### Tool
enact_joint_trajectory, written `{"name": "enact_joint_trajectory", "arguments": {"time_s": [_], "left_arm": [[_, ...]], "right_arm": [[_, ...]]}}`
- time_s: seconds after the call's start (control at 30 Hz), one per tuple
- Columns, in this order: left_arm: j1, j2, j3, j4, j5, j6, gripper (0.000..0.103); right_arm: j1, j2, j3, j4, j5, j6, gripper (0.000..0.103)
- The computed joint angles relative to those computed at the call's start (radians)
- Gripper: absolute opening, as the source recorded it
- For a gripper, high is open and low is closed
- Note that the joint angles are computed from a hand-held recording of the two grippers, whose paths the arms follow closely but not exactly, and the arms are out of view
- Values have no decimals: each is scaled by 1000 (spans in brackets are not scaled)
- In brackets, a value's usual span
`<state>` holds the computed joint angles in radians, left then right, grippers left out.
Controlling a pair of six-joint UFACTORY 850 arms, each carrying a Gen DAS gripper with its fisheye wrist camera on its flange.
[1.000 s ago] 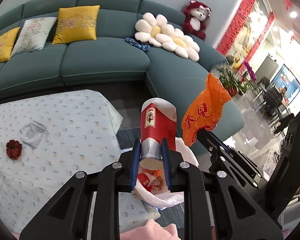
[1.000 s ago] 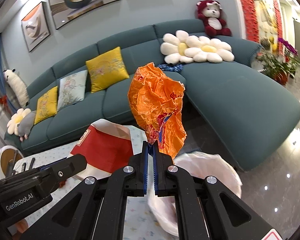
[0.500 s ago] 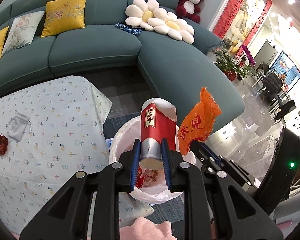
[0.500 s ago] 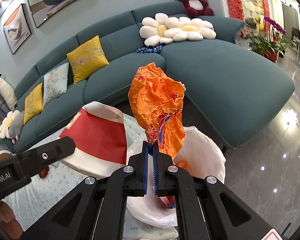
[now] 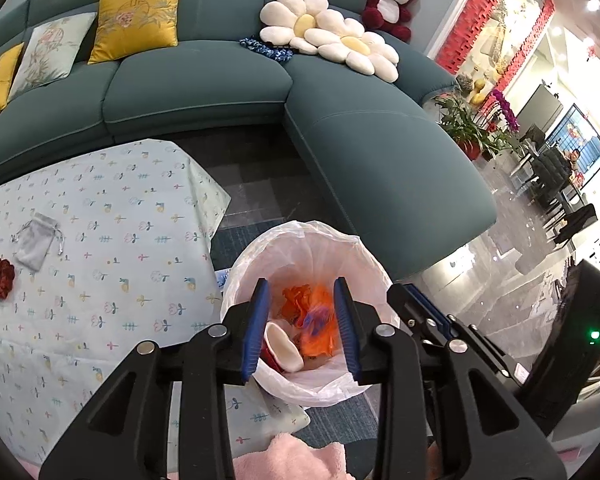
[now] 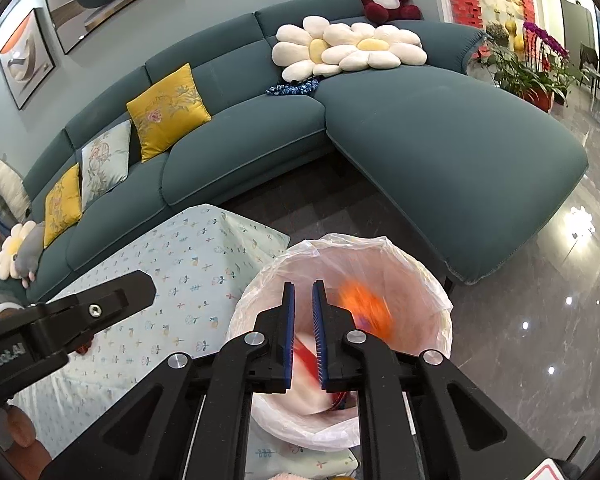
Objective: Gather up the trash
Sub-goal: 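Carry paper cup and orange bag to the bin and open both grippers, then move both open grippers back over the table toward the scrunchie and pouch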
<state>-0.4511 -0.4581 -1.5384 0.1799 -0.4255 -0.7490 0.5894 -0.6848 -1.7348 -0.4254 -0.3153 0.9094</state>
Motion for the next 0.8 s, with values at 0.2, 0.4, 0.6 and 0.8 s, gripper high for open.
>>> {"name": "enact_joint_trajectory", "arguments": {"time_s": [0.2,0.4,0.6,0.8], "left_arm": [[8,27,27,9,6,-17,32],[26,71,71,37,22,-60,38],[61,123,132,49,43,-89,38],[97,169,187,46,61,-95,38]], "right_arm": [[11,6,-8,-44,1,31,20],[37,-7,-51,-45,-19,12,21],[70,-40,-117,-17,-54,-38,21],[102,-82,-200,11,-91,-90,21]]}}
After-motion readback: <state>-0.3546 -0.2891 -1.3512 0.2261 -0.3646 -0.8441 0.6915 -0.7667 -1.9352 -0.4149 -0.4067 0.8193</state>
